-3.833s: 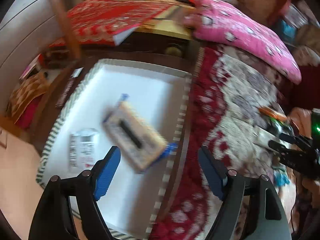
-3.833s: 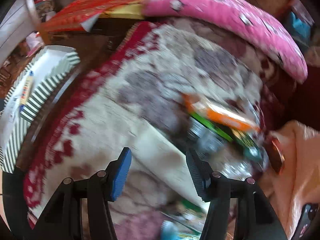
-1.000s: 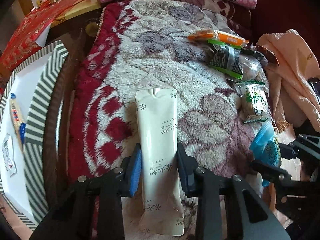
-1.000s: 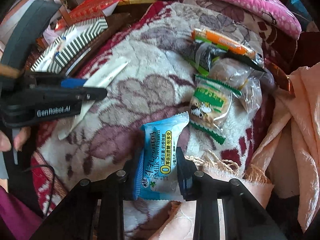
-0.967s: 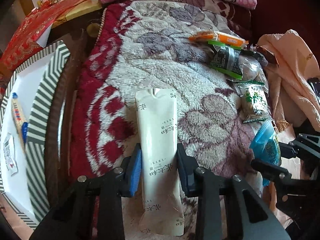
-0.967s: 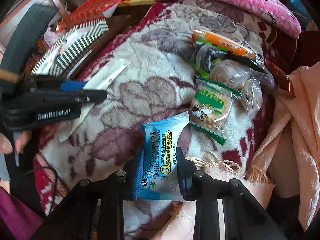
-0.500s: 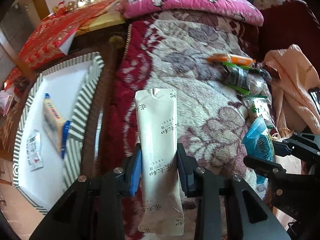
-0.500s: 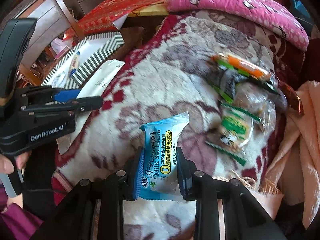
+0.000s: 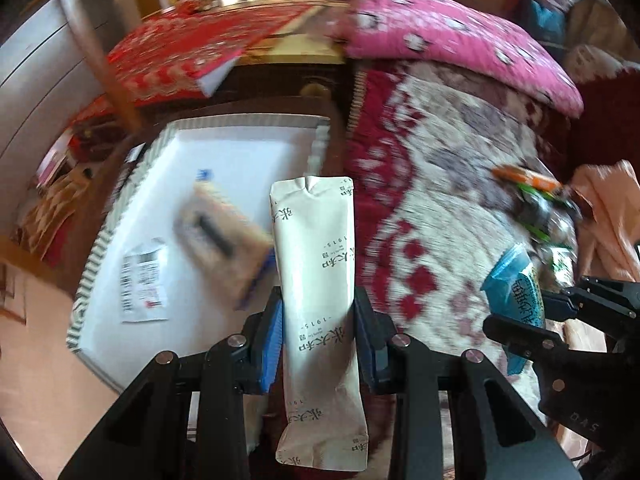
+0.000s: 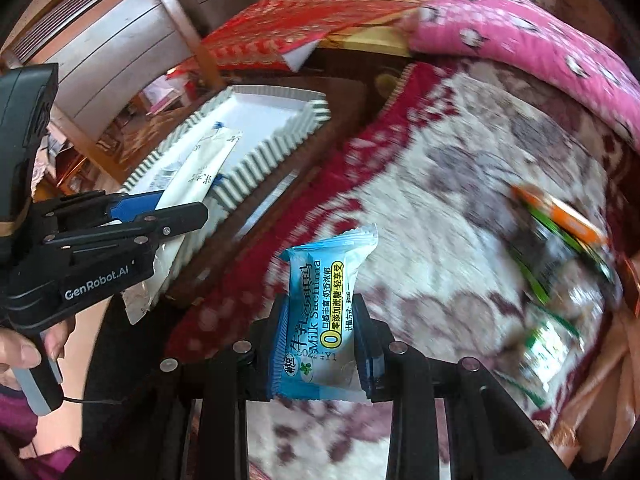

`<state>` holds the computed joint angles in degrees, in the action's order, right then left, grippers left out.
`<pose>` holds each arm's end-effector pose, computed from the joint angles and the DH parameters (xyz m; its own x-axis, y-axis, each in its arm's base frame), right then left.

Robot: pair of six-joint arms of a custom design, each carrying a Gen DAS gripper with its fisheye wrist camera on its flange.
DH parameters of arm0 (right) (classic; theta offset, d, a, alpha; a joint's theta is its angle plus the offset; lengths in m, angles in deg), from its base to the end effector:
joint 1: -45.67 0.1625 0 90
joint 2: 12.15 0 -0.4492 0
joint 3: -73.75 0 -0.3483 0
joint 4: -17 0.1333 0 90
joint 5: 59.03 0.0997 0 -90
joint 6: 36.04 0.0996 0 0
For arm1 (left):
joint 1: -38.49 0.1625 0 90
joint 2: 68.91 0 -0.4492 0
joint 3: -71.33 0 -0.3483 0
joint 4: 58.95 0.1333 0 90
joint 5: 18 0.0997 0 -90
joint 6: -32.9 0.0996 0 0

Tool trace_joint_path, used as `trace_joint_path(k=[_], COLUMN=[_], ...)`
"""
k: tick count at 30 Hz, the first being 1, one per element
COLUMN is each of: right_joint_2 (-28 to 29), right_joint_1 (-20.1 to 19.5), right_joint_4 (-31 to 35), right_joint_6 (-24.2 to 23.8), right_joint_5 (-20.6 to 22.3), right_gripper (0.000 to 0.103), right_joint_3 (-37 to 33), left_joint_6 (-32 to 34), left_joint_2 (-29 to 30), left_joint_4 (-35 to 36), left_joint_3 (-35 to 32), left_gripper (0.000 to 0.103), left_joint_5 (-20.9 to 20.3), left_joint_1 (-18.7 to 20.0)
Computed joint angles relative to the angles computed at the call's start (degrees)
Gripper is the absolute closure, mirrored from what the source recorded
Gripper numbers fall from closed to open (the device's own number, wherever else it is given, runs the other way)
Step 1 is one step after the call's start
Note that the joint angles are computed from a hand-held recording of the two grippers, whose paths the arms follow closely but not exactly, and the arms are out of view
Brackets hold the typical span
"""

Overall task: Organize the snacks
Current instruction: 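Carry both snacks to the white tray and open both tools to release them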

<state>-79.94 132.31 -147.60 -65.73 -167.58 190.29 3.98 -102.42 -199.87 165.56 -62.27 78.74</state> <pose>0.0704 -0.5354 0.2750 -0.8412 -0.2764 0.4647 -0.4189 0.8766 -0.2370 -0.3496 -0.5641 0.0212 -0.6771 0.2274 -0.6999 0.4852 0.8530 -0.1922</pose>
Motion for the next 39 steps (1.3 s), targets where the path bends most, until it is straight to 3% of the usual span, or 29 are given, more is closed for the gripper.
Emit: trace_joint_path(k=[13, 24, 31, 37, 39], right_joint_2=[12.3, 21.3, 23.6, 22.7, 22.0], right_joint_1=[7.5, 10.2, 9.8, 8.6, 8.7], right_joint_4=[8.5, 14.1, 14.9, 14.0, 13.9], right_joint_6=[1.5, 2.6, 3.0, 4.8, 4.5], right_joint_5=[3.4, 2.0, 2.4, 4.6, 4.8], right_gripper=[0.071, 0.071, 0.071, 0.067, 0.063], right_joint_3=[-12.6, -20.0, -21.0, -19.5, -19.0], left_joint_6=[-8.3, -11.1, -12.2, -12.3, -12.9], left_joint_2=[-7.2, -8.2, -7.7, -7.8, -8.0], left_joint_4=[4.2, 4.4, 4.7, 4.1, 4.4], left_joint_3=[4.4, 5.0, 4.8, 5.2, 5.1], left_gripper=[0.071, 0.071, 0.069, 0.062, 0.056], left_joint_5=[4.3, 4.6, 4.7, 5.1, 4.7], left_joint_1=[5.7, 9.2, 10.2, 10.2, 10.1])
